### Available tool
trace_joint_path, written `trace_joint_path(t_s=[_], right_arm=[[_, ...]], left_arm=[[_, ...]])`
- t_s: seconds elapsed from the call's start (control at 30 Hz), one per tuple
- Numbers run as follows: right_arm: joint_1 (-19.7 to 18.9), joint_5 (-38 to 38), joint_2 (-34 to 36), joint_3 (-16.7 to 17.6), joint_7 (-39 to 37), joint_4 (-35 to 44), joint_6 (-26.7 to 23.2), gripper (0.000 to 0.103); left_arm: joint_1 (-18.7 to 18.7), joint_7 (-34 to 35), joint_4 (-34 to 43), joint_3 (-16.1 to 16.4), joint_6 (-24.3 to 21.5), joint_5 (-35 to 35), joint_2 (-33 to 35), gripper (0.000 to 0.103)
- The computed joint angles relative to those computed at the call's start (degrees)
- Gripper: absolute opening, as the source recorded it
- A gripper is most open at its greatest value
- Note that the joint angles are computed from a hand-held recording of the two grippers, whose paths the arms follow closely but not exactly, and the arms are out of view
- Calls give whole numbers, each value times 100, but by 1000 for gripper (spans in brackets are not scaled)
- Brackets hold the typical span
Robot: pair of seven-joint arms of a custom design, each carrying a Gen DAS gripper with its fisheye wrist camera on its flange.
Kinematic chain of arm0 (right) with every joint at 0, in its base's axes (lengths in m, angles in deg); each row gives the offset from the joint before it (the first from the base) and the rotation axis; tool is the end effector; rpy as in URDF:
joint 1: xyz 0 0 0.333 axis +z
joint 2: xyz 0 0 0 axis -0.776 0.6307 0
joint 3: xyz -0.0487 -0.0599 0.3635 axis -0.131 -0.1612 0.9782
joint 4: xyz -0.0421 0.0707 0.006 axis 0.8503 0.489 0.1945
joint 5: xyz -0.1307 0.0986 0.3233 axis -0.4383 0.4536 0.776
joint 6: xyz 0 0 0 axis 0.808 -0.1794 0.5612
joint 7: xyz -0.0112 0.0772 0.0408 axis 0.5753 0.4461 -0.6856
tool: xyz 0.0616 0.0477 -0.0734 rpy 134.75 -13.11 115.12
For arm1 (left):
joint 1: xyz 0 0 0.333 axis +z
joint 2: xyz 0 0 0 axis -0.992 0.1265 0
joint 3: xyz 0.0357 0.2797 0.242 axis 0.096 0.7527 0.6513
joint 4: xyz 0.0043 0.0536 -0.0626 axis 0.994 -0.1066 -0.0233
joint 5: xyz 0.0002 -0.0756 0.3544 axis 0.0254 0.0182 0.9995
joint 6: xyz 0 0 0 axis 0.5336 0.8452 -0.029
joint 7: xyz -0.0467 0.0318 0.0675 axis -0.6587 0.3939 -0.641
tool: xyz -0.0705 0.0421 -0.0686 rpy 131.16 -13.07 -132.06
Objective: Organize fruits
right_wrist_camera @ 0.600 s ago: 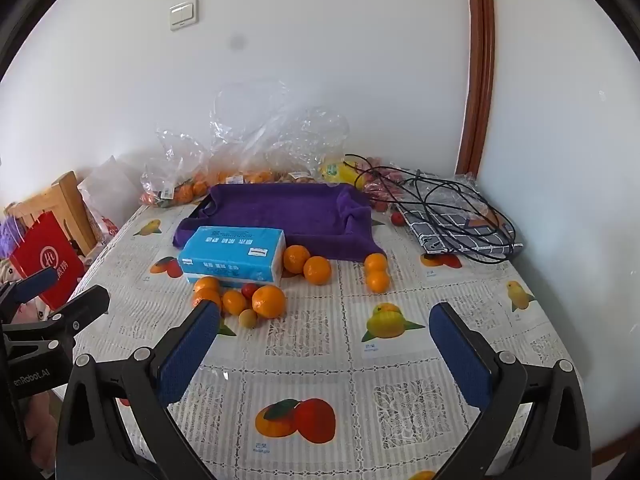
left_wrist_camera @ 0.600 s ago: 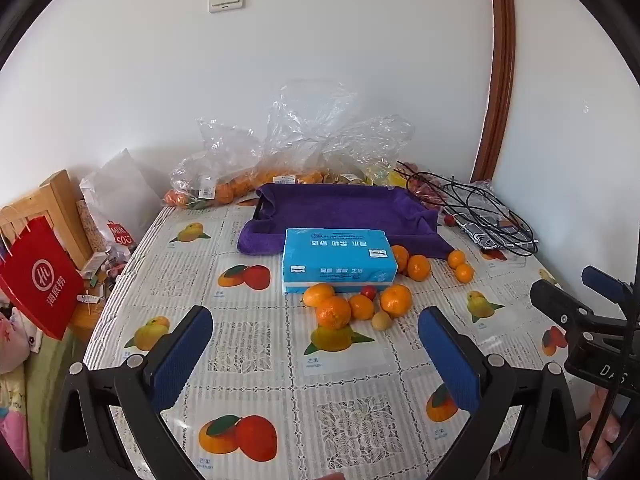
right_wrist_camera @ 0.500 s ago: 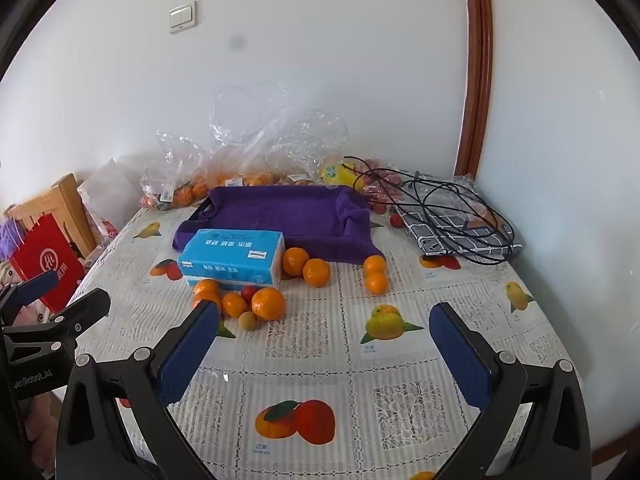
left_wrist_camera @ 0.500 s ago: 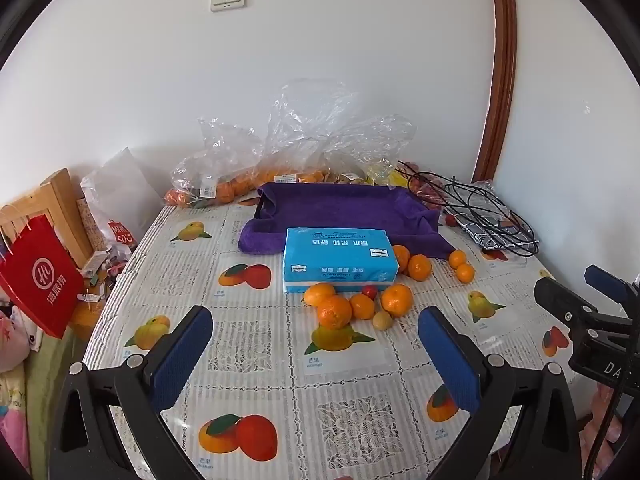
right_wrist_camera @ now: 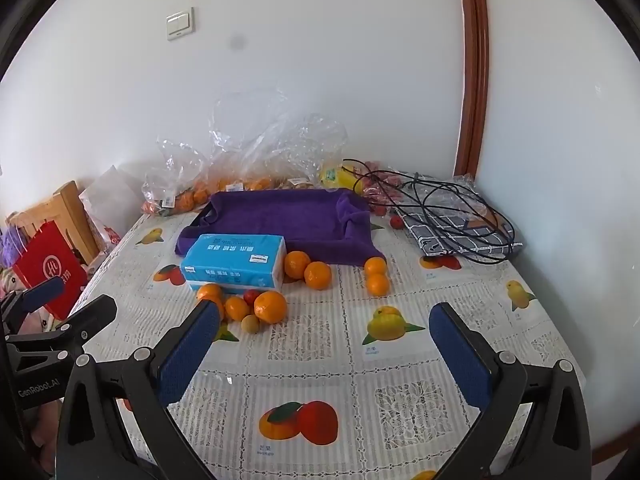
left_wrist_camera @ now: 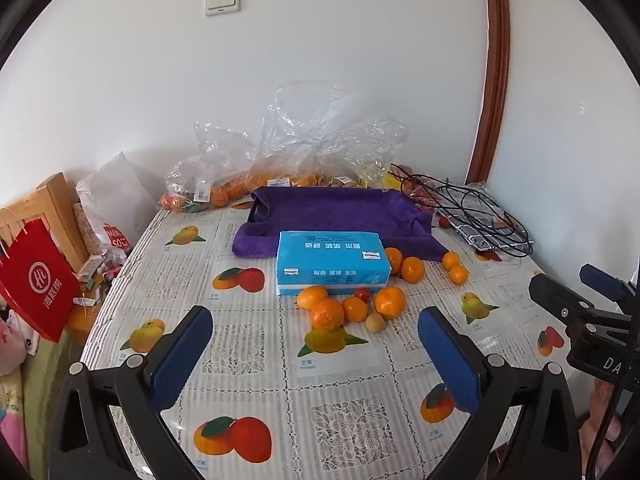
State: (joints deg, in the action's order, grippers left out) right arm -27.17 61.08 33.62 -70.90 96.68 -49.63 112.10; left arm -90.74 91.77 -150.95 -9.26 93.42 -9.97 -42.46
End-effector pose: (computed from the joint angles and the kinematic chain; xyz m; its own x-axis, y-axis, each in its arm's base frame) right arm 0.6602 0.2560 0.5891 0.4181 -0.9073 -0.0435 -0.5509 -0.2152 -0.8063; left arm 0.5954 -0.1649 0.6078 0.3858 -0.9223 0.0229 -0.5566 -0.2525 -0.7915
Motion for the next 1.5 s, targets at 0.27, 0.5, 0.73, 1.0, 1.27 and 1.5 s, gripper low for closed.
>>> trace_joint_path(t_s=[0.27, 0.5, 0.73, 1.0, 1.27, 1.5], right_arm=[[-19, 84, -3, 43, -69, -18, 23, 103], [-45, 163, -21, 85, -140, -50, 56, 103], [-44, 223, -52, 97, -170, -102, 100, 103], [-35, 230, -54, 85, -178, -112, 118, 103], [-46, 274, -59, 123, -234, -107, 130, 103], [-35, 304, -90, 133, -253, -174, 218, 103]], left_arm=[[-4, -61, -24, -7, 2, 68, -23, 103], [14, -78, -46, -7, 68, 74, -45, 103], [15, -115, -42, -9, 60, 89, -56, 103], [16, -108, -18, -11, 30, 82, -52, 103], [18, -139, -32, -6, 60, 107, -69, 103], [20, -161, -25, -10, 57, 107, -66, 103]])
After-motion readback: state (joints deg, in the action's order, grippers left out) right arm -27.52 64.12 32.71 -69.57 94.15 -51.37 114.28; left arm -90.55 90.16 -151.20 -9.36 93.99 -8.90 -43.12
